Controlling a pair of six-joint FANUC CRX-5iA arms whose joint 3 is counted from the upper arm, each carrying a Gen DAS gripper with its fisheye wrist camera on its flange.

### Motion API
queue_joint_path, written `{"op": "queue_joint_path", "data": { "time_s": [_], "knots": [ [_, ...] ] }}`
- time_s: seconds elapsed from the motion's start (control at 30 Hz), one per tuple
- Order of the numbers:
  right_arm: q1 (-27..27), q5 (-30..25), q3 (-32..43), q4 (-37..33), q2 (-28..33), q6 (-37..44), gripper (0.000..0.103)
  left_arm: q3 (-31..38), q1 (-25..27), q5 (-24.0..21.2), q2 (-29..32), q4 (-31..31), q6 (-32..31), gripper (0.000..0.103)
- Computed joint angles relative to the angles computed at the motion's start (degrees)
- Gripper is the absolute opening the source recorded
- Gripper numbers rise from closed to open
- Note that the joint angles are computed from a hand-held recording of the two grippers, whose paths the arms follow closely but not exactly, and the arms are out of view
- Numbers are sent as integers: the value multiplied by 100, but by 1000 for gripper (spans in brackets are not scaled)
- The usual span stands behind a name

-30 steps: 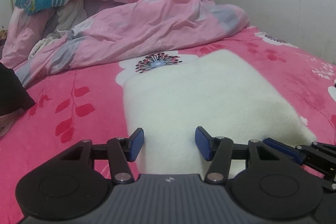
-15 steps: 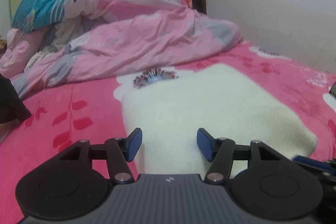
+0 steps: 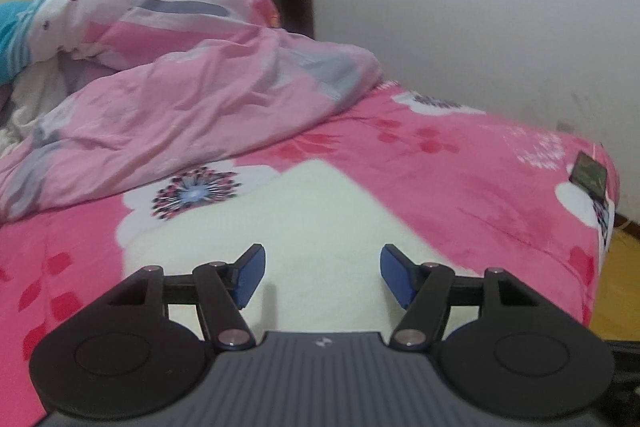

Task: Fold clothes

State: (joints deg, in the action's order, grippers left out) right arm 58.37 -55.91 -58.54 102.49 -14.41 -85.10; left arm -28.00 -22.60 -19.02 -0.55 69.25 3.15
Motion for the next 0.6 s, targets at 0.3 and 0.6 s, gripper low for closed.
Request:
{"op": "queue_joint_path", "data": {
  "time_s": [0.3, 0.6],
  "knots": [
    [-679, 484, -31, 925, -42, -328, 42, -113, -423, 507, 220, 1274, -799, 71],
    [-1165, 956, 209, 1139, 122, -434, 39, -161, -669, 595, 298, 2484, -1732, 72]
  ]
}}
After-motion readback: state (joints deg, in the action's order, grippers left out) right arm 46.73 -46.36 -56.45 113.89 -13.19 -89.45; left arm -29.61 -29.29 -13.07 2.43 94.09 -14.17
